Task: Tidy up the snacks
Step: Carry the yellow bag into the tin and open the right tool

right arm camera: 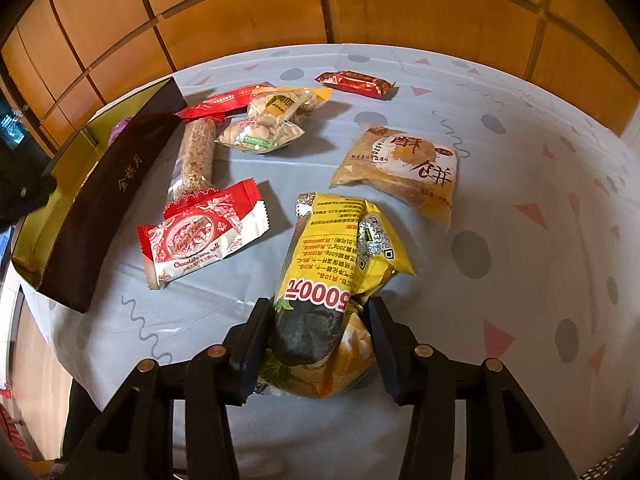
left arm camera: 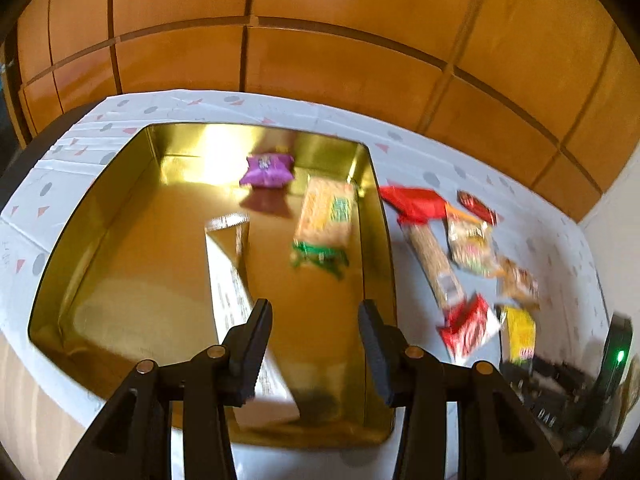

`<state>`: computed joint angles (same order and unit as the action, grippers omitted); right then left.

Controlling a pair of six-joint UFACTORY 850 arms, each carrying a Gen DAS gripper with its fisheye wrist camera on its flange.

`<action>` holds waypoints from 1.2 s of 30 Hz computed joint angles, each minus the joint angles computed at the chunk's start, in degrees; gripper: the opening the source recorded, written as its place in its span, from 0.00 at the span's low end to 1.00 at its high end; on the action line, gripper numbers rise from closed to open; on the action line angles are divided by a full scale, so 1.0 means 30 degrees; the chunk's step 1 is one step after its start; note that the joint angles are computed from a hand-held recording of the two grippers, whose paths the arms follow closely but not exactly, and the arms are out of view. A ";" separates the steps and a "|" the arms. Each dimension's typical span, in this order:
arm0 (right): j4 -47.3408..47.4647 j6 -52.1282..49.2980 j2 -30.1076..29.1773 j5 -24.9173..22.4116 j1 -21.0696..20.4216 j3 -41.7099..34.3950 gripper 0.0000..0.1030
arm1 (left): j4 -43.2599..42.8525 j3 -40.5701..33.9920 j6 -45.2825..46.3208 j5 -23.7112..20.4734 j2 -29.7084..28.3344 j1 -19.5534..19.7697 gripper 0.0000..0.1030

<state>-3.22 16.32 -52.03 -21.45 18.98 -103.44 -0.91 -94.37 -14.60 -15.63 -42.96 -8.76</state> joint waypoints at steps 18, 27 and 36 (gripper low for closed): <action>0.7336 -0.5969 0.1518 0.0588 -0.0499 0.2252 0.36 | 0.3781 0.2789 -0.3377 0.1707 0.1798 -0.0102 0.44; 1.2516 -1.0293 0.1693 0.0062 -0.0630 0.2390 0.35 | 0.2968 0.3249 -0.2950 0.1811 0.2020 0.0113 0.44; 1.4509 -1.3693 0.2084 0.0255 0.0090 0.1354 0.35 | 0.5780 0.3771 -0.6250 0.2073 0.2391 0.0479 0.44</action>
